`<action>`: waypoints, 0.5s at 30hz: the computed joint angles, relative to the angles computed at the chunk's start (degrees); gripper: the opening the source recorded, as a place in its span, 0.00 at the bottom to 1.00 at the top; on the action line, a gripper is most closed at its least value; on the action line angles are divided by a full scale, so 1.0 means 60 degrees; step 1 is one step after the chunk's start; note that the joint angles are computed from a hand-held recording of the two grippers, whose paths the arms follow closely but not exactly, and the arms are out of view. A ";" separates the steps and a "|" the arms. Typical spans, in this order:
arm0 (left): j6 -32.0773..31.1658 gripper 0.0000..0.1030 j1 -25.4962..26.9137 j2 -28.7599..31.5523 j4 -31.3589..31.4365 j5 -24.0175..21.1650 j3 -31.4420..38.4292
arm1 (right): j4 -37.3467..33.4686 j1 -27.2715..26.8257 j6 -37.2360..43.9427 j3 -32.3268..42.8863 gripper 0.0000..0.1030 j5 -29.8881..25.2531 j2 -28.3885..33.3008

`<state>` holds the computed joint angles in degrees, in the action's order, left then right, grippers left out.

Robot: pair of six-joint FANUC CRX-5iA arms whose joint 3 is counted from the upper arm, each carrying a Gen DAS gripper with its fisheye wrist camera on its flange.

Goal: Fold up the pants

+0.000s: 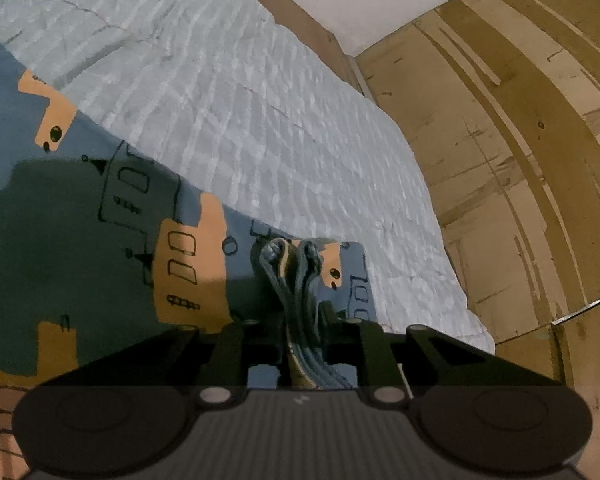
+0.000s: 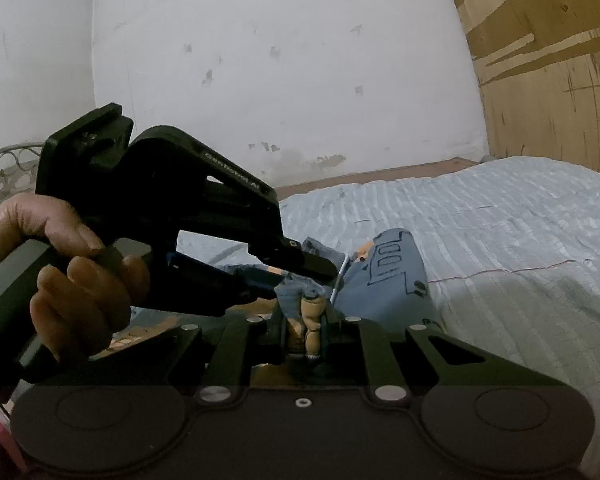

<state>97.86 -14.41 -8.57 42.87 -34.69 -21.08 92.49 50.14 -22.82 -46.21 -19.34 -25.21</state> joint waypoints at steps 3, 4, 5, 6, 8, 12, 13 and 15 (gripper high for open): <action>0.0221 0.16 -0.0045 -0.0009 -0.0221 0.0134 0.0026 | 0.0015 0.0028 0.0114 0.0031 0.16 -0.0075 0.0077; 0.0332 0.11 -0.0055 -0.0024 -0.0407 0.0149 0.0068 | 0.0049 0.0050 0.0119 -0.0005 0.16 -0.0118 0.0071; 0.0483 0.11 -0.0061 -0.0039 -0.0678 0.0127 0.0138 | -0.0171 0.0204 0.0340 -0.0014 0.16 -0.0283 0.0014; 0.0620 0.11 -0.0080 -0.0042 -0.0941 0.0098 0.0227 | -0.0185 0.0271 0.0404 -0.0013 0.16 -0.0385 0.0026; 0.1049 0.10 -0.0147 -0.0033 -0.1538 0.0058 0.0445 | -0.0039 0.0258 0.0399 0.0000 0.16 -0.0441 0.0104; 0.1708 0.10 -0.0266 -0.0007 -0.2561 -0.0176 0.0897 | 0.0085 0.0565 0.0696 -0.0011 0.16 -0.0972 0.0189; 0.1822 0.10 -0.0294 0.0015 -0.2749 -0.0235 0.1004 | 0.0118 0.0659 0.0796 -0.0006 0.16 -0.1134 0.0219; 0.1984 0.10 -0.0335 0.0028 -0.2986 -0.0316 0.1123 | 0.0265 0.0665 0.0840 -0.0039 0.16 -0.1221 0.0251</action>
<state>109.76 -16.42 -8.40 24.95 -36.58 -14.34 94.09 54.12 -17.78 -46.44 -26.66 -23.70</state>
